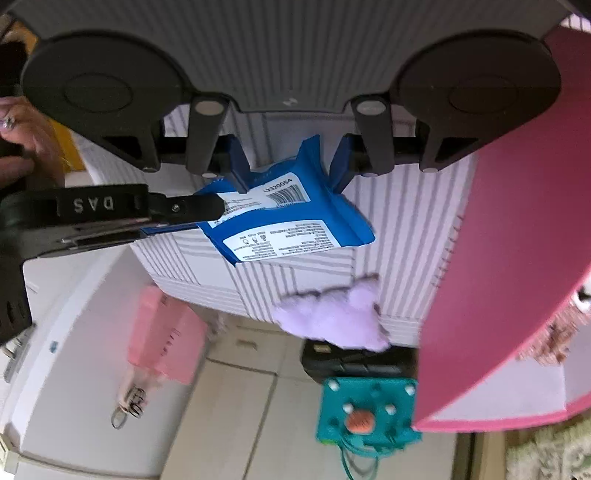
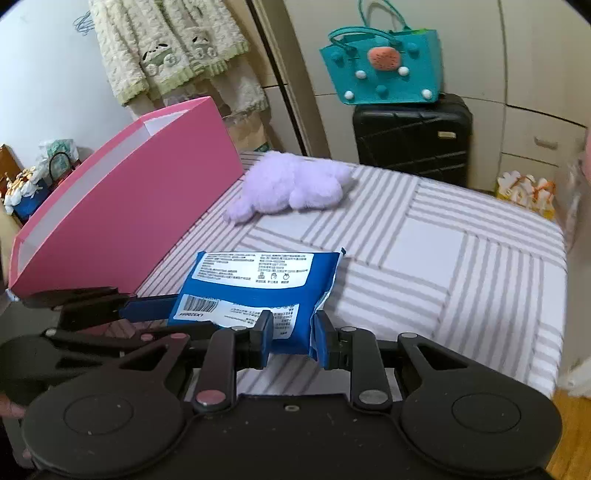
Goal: Organize soft objects
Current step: 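Grasp the blue wipes pack with the right gripper, left gripper steadying it, then lift and carry the blue wipes pack over the pink box with the right gripper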
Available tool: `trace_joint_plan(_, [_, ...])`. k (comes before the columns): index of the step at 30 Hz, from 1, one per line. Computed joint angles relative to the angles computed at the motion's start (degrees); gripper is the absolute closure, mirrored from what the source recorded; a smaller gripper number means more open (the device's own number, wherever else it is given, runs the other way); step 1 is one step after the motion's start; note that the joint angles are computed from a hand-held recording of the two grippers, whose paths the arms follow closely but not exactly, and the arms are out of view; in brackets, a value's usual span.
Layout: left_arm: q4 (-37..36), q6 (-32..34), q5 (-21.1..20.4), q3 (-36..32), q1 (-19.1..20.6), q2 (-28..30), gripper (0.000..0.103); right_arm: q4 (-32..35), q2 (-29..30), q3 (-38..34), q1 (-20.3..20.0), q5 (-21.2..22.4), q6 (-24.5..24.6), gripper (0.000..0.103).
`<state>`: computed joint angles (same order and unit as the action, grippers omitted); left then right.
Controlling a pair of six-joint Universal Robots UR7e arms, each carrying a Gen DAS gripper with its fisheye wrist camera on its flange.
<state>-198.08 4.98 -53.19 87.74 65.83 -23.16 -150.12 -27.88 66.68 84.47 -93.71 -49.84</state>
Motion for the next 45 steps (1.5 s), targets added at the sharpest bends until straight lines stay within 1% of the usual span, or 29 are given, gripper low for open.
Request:
trace_joint_plan(3, [3.9, -2.0, -2.6, 0.9, 0.2, -1.4, 0.054, -2.8, -1.9, 3.6, -0.5, -0.9, 0.8, 0.074])
trace_joint_plan(5, [4.4, -2.8, -3.8, 1.1, 0.4, -1.8, 0.052, -4.2, -2.8, 5.5, -0.9, -0.9, 0.9, 0.075])
trace_joint_plan(9, [3.9, -3.4, -3.9, 0.3, 0.7, -1.6, 0.052, -5.8, -3.7, 7.3, -1.5, -0.9, 0.6, 0.075])
trace_joint_plan(12, [4.8, -4.3, -3.3, -1.3, 0.9, -0.6, 0.054, -6.2, -3.5, 7.4, -1.8, -0.1, 0.5, 0.074])
trace_joint_plan(15, [2.4, -2.1, -1.6, -1.9, 0.4, 0.7, 0.064, -6.3, -3.9, 7.9, -2.4, 1.2, 0.5, 0.073])
trace_joint_plan(18, [1.9, -1.0, -2.5, -1.4, 0.4, 0.6, 0.068, -8.4, -4.3, 9.7, -2.8, 2.5, -0.1, 0.072])
trace_joint_plan(21, [0.8, 0.0, -2.9, -0.2, 0.0, 0.2, 0.069, -10.4, -4.8, 11.5, -2.8, 2.7, 1.0, 0.071])
trace_joint_plan(27, [-0.8, 1.4, -4.7, 4.2, -0.5, -2.2, 0.069, -15.5, -6.6, 16.6, -1.8, 0.7, 3.5, 0.069])
trace_joint_plan(30, [-0.9, 2.9, -5.0, 6.8, -1.1, -4.1, 0.069, -17.1, -8.4, 19.9, -1.2, 0.4, 4.0, 0.062])
trace_joint_plan(33, [-0.7, 4.0, -5.2, 9.4, -1.8, -6.2, 0.069, -20.2, -10.2, 23.7, -0.1, -0.3, 3.2, 0.055])
trace_joint_plan(35, [-1.0, 4.4, -6.1, 11.3, -2.2, -7.8, 0.069, -21.5, -11.6, 26.0, 0.7, -0.7, 2.8, 0.047])
trace_joint_plan(37, [-1.0, 5.3, -7.0, 13.3, -2.6, -9.5, 0.069, -23.1, -12.6, 28.0, 1.6, -1.6, 2.4, 0.045])
trace_joint_plan(41, [-1.7, 7.1, -7.4, 17.0, -3.6, -12.6, 0.068, -26.3, -14.4, 31.7, 3.4, -3.1, 1.3, 0.045])
trace_joint_plan(45, [-1.8, 8.1, -8.4, 20.3, -4.2, -16.1, 0.068, -27.6, -16.4, 34.7, 5.1, -3.6, 0.6, 0.044])
